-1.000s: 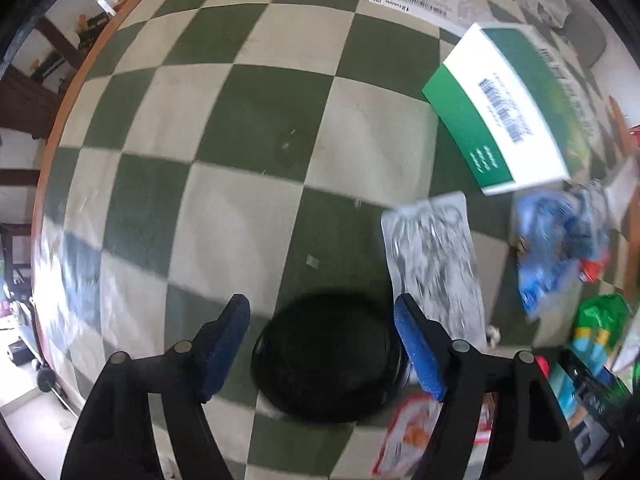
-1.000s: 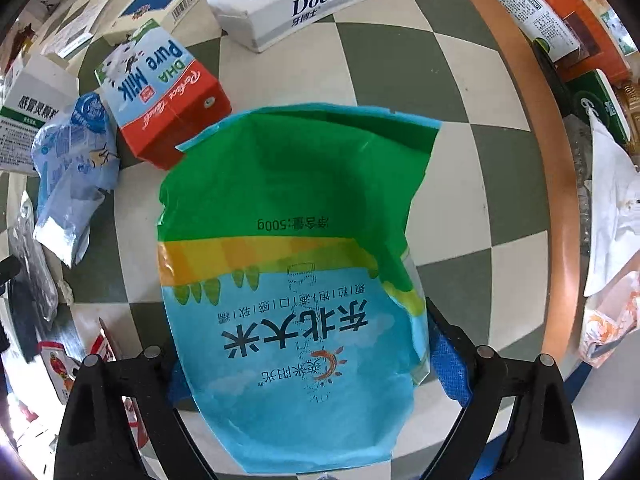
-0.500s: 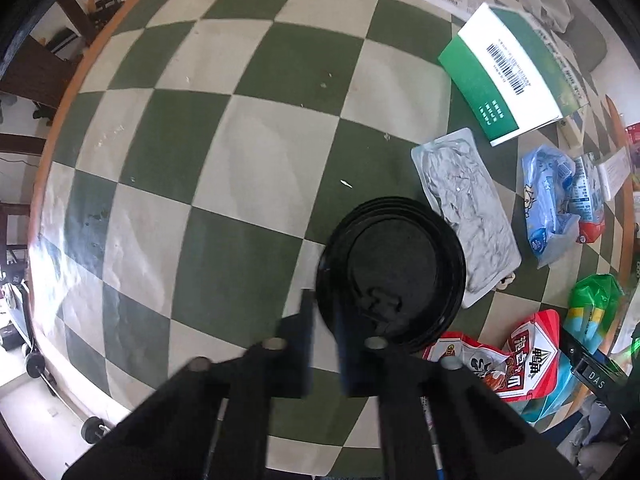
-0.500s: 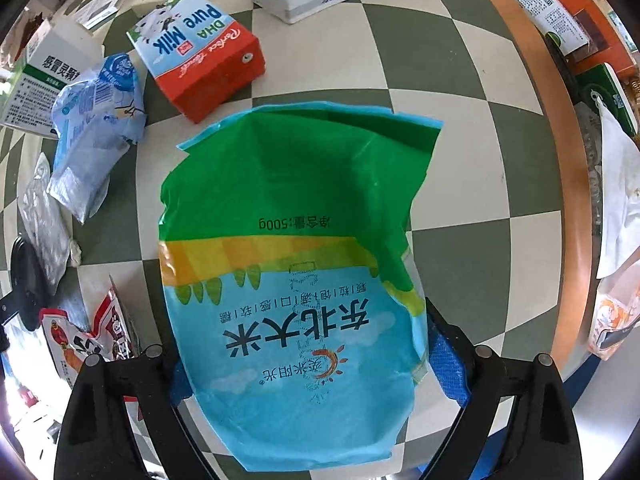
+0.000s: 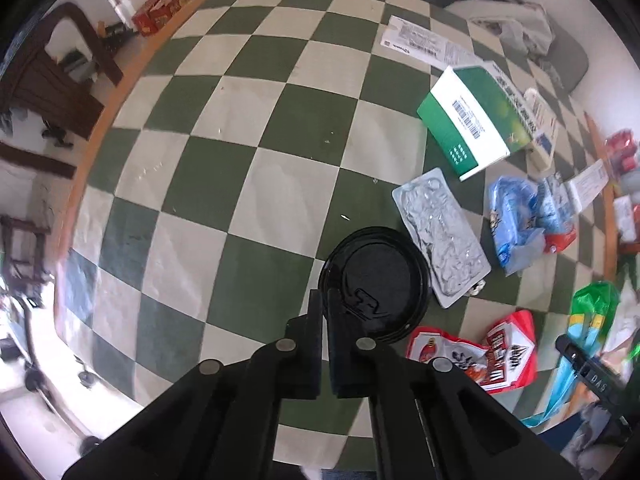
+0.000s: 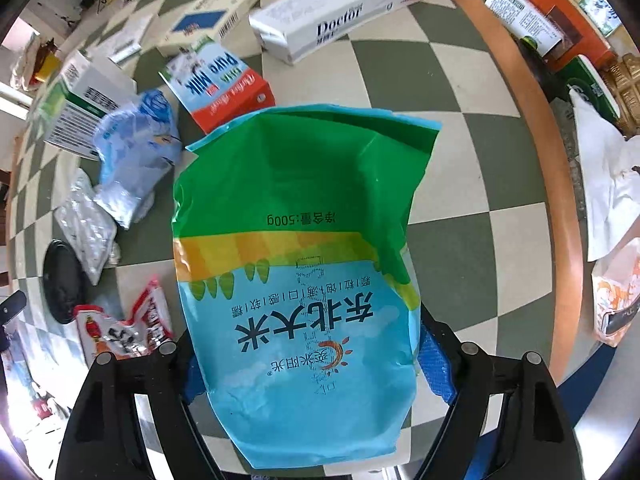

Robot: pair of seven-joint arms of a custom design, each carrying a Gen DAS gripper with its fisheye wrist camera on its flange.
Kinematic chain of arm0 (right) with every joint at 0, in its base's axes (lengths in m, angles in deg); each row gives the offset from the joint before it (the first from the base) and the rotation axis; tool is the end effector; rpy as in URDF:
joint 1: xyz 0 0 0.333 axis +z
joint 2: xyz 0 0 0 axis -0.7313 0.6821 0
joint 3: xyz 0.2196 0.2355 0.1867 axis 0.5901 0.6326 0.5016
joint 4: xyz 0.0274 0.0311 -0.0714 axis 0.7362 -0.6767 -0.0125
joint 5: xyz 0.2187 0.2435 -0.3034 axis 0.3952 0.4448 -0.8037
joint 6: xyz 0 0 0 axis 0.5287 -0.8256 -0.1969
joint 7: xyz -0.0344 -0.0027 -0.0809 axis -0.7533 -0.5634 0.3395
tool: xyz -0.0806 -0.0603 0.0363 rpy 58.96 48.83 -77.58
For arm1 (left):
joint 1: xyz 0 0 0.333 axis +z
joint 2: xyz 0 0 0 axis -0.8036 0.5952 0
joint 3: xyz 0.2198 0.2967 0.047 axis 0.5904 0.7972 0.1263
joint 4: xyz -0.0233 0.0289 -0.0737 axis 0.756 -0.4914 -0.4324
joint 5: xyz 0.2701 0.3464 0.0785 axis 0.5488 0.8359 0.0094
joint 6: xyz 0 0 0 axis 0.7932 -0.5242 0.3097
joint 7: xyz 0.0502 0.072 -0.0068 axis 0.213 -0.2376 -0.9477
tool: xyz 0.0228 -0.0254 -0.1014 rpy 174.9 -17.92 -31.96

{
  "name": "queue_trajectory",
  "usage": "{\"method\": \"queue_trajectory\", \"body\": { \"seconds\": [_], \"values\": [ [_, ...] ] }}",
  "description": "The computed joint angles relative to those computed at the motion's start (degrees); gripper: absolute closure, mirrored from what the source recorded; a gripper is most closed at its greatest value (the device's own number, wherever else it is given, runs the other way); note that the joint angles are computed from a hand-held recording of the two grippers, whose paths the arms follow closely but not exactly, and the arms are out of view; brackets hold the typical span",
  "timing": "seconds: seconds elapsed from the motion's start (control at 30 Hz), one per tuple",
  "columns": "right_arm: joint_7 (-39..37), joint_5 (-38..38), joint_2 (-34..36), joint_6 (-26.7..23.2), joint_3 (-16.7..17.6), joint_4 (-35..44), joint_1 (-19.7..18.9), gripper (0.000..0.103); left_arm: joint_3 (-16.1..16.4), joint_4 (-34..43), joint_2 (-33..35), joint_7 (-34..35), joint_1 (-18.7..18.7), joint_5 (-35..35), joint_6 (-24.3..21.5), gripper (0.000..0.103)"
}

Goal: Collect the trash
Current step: 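Lift the rice bag and black lid and carry both toward the floor bin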

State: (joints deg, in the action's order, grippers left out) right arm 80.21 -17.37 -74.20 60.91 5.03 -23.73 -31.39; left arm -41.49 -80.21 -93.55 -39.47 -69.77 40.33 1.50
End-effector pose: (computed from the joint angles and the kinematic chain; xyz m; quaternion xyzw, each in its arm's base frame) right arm 0.4844 0.1992 0.6699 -0.5885 0.8082 -0.0117 0.0205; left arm 0.4327 -0.3025 0.7987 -0.7553 0.6506 -0.0784 0.0084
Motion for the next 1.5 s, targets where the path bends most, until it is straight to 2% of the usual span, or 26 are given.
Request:
{"method": "queue_trajectory", "body": {
  "seconds": [0.13,0.23,0.27,0.3,0.4,0.47,0.5,0.57,0.6,0.67,0.93,1.07,1.27,1.5],
  "values": [
    [0.1,0.4,-1.7,-0.9,-0.4,0.6,-0.3,0.018,-0.9,1.1,6.9,-3.3,-1.1,-2.0,4.6,0.093],
    [1.4,0.0,-1.8,-0.8,0.4,0.7,-0.1,0.018,-0.2,-1.2,7.4,-2.9,-1.4,-3.7,4.0,0.085],
    [1.6,0.0,-1.9,-1.0,0.5,0.9,0.0,0.018,-0.2,-2.1,6.5,-2.6,-1.6,-2.8,6.0,0.079],
    [2.1,0.1,-1.9,-1.0,0.9,0.9,0.3,0.018,-0.2,-1.7,6.7,-2.2,-1.7,-2.9,5.7,0.071],
    [1.1,-0.1,-2.8,-1.9,0.7,0.9,0.3,0.018,-0.2,-2.5,6.2,-3.3,-1.9,-2.2,6.8,0.072],
    [0.3,-0.3,-2.8,-1.9,0.5,0.9,0.2,0.018,-0.6,-2.5,6.5,-3.2,-2.1,-0.4,7.4,0.099],
    [-0.7,-0.5,-3.0,-2.6,0.0,1.4,-0.1,0.018,-0.8,-1.8,6.9,-3.2,-2.3,0.9,6.7,0.1],
    [-0.9,-0.9,-2.8,-2.7,0.2,1.5,-0.2,0.018,-1.0,-1.1,7.2,-2.6,-2.7,2.7,6.4,0.1],
    [-3.3,-1.2,-2.4,-4.4,-1.2,3.4,-1.0,0.018,-1.0,-1.0,6.9,-2.5,-2.8,3.3,6.1,0.101],
    [-4.5,-1.0,-2.4,-5.3,-1.6,4.3,-1.5,0.018,-1.1,-0.2,6.2,-2.3,-3.0,4.3,5.3,0.101],
    [-5.6,0.0,-3.1,-4.7,-1.6,4.6,-2.5,0.019,-0.7,-0.1,0.6,1.1,-2.0,7.4,3.3,0.101],
    [-5.4,0.9,-4.4,-4.2,-1.7,4.8,-2.9,0.019,-1.2,2.0,1.1,2.1,-1.4,9.4,2.8,0.101],
    [-3.3,1.6,-5.9,-4.1,0.0,6.7,-2.0,0.019,-1.6,0.7,-1.6,4.3,-0.8,12.2,2.9,0.101],
    [5.5,1.8,-8.4,-3.6,4.8,7.8,1.1,0.019,-0.1,-7.8,-12.5,10.0,-0.1,9.0,3.5,0.101]
  ]
}}
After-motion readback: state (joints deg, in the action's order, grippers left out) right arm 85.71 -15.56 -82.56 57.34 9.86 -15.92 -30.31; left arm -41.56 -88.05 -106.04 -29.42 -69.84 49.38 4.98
